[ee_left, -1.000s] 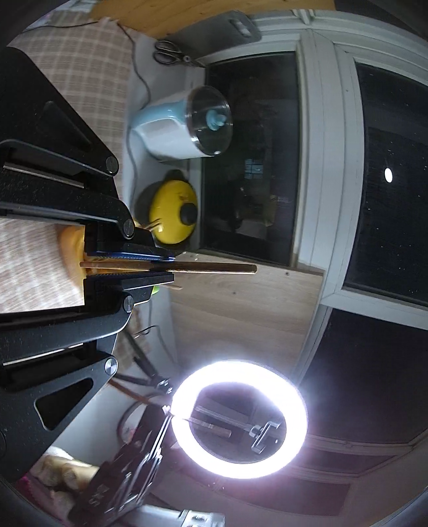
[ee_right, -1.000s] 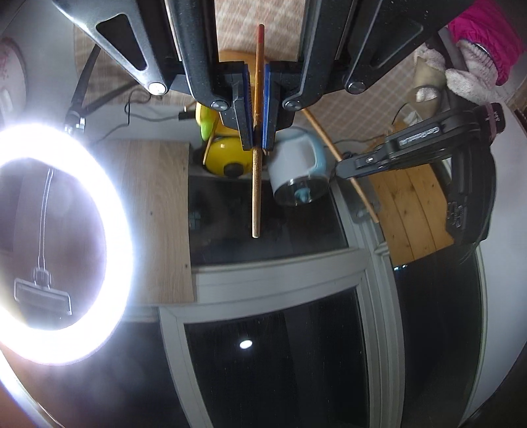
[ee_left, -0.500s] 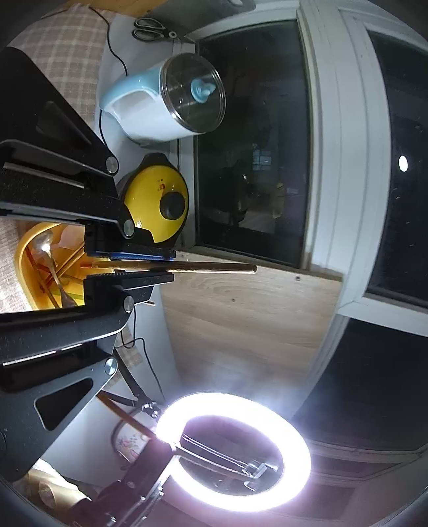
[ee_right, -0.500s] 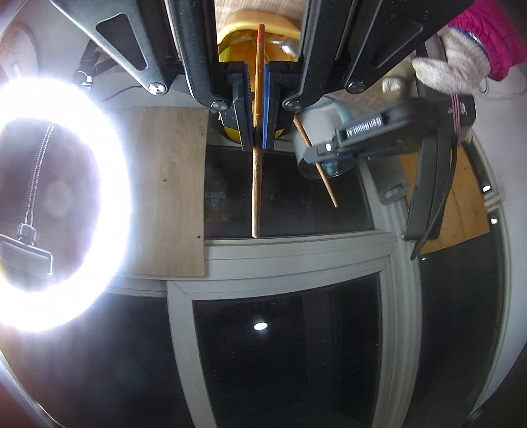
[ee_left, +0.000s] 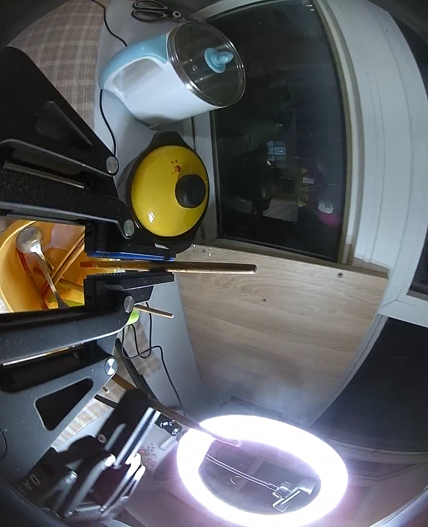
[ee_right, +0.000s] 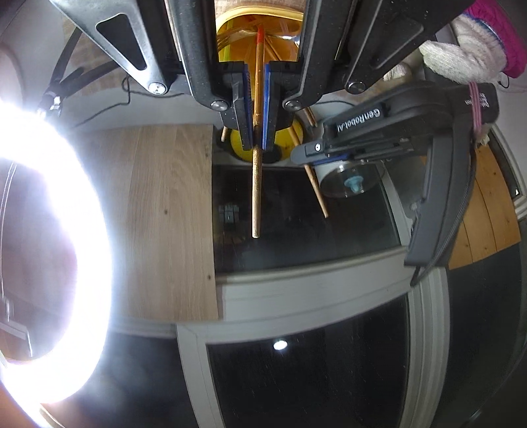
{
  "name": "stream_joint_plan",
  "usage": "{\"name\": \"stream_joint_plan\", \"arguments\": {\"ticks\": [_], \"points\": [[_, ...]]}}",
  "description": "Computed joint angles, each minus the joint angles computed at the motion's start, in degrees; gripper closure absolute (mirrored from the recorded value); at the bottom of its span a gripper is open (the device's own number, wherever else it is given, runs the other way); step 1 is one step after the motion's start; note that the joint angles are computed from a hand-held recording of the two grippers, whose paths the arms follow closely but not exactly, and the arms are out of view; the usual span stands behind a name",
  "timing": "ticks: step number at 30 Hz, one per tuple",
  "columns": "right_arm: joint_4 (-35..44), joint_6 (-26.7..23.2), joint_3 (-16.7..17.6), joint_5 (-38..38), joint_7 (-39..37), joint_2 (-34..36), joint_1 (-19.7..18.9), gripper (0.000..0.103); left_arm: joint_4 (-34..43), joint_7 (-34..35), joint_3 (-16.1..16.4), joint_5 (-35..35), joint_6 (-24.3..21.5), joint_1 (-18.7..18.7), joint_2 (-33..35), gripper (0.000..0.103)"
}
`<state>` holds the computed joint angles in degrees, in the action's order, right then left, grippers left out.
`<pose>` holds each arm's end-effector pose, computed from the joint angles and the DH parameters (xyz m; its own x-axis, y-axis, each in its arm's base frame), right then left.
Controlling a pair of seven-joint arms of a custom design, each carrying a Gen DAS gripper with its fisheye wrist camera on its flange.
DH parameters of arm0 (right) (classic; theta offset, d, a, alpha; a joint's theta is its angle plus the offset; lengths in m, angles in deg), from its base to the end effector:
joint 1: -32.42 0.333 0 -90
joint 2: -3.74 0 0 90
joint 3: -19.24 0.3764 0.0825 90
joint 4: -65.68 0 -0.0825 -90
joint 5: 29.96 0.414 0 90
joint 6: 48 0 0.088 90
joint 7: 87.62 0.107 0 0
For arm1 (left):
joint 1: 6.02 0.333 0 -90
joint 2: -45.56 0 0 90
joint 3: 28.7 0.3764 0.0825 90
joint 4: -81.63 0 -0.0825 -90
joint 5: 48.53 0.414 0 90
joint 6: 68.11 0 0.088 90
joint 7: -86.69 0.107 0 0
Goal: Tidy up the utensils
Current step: 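Carry both held chopsticks up over the yellow bucket, then open both tools dropping the chopsticks into the yellow bucket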
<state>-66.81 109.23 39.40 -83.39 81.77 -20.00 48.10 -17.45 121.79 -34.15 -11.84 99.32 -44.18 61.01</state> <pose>0.3583 0.3312 0.6174 0.0790 -0.9897 -0.1193 -0.4948 0.0650 -0.8666 0.5041 -0.5201 0.5731 -0.4342 -0.8735 0.2201 -0.5995 0.0978 -0.7944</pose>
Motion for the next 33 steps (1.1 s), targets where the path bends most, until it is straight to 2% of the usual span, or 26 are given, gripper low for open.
{"name": "stream_joint_plan", "arguments": {"ticks": [5,9,17,26,28,30,33], "points": [[-1.8,1.7,-0.6,1.7,-0.3,0.0,0.7,0.100,0.1,3.7,-1.2,-3.4,0.5,0.9,1.1,0.100],[-3.0,2.6,-0.4,3.1,-0.8,-0.3,1.1,0.100,0.3,5.6,-0.9,-4.9,-0.1,0.3,1.6,0.100],[-5.9,4.1,-1.3,7.8,-2.3,-1.1,2.0,0.100,-0.1,6.2,-0.4,-5.2,-1.3,-0.4,1.3,0.099],[-7.0,6.1,-2.7,13.5,-7.6,-0.8,2.7,0.099,-1.0,3.6,-0.1,-2.4,-2.0,-0.7,0.3,0.099],[-6.9,6.0,-2.7,14.6,-8.8,-0.6,3.0,0.095,-1.2,3.1,-0.2,-1.7,-2.3,-0.6,0.0,0.099],[-7.2,6.1,-2.4,15.0,-9.1,-0.9,2.6,0.079,-1.6,2.3,-0.4,-1.2,-2.5,-0.4,-0.5,0.099],[-7.8,6.3,-2.0,15.7,-9.4,-1.7,2.4,0.079,-2.5,0.5,-0.5,0.7,-2.8,-0.3,-1.5,0.099]]}}
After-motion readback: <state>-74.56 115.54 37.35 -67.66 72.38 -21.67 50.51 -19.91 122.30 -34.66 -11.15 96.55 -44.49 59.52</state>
